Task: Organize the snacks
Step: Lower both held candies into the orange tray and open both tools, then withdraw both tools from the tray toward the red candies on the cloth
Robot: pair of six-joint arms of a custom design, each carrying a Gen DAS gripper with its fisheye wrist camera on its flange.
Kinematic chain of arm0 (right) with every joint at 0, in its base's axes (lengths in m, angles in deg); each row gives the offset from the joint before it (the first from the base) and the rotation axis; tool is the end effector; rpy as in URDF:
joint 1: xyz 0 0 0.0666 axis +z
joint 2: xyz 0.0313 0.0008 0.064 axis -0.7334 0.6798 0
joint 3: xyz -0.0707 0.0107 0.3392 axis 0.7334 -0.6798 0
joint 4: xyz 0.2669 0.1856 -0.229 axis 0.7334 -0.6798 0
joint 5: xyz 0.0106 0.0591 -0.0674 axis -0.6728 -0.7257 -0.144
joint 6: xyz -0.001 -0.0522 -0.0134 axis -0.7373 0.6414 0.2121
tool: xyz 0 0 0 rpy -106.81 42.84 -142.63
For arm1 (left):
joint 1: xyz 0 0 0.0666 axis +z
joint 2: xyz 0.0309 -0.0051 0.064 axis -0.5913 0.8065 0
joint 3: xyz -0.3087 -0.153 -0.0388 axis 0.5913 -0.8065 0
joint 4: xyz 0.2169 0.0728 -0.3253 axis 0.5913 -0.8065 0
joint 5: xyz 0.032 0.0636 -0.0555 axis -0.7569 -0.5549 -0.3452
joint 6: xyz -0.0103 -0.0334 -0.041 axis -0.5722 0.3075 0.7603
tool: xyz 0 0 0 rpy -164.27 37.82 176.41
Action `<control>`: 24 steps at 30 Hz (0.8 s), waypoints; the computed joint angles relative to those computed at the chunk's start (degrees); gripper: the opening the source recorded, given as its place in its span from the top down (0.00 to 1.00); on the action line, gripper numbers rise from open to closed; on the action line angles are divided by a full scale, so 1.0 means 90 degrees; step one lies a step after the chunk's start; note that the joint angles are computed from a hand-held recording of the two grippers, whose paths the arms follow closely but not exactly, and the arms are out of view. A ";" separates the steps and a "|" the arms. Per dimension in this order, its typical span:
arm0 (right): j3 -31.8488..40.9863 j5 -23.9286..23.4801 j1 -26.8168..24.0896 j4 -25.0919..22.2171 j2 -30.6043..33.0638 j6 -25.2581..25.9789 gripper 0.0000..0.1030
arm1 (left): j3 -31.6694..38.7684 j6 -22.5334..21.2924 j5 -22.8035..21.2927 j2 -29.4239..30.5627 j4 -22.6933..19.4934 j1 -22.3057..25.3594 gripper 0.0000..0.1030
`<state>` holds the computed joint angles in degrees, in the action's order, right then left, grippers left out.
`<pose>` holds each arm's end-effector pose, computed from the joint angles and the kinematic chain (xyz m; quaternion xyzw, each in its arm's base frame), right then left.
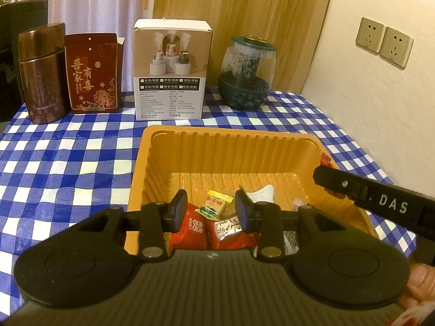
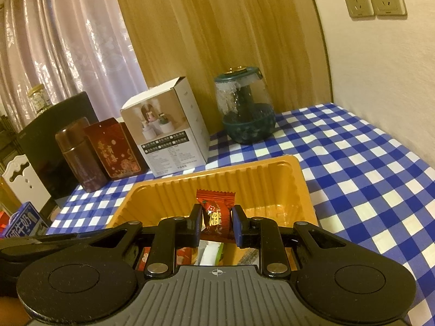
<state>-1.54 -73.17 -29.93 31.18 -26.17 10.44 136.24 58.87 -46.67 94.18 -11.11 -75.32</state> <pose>0.3053 0.0914 0.2935 0.0792 0.8435 0.1611 0.5062 0.3707 -0.2929 0.3080 0.1071 0.8926 -0.1390 0.4153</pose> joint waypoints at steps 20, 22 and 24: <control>-0.0039 0.0032 -0.0336 -0.0018 -0.0160 -0.0403 0.37 | 0.0027 -0.0085 -0.0015 0.0035 -0.0057 -0.0010 0.66; -0.0029 0.0032 -0.0328 -0.0036 -0.0160 -0.0380 0.37 | 0.0028 -0.0090 -0.0017 0.0035 -0.0064 -0.0009 0.66; -0.0023 0.0050 -0.0318 -0.0050 -0.0168 -0.0359 0.37 | 0.0029 -0.0080 -0.0012 0.0032 -0.0064 -0.0006 0.66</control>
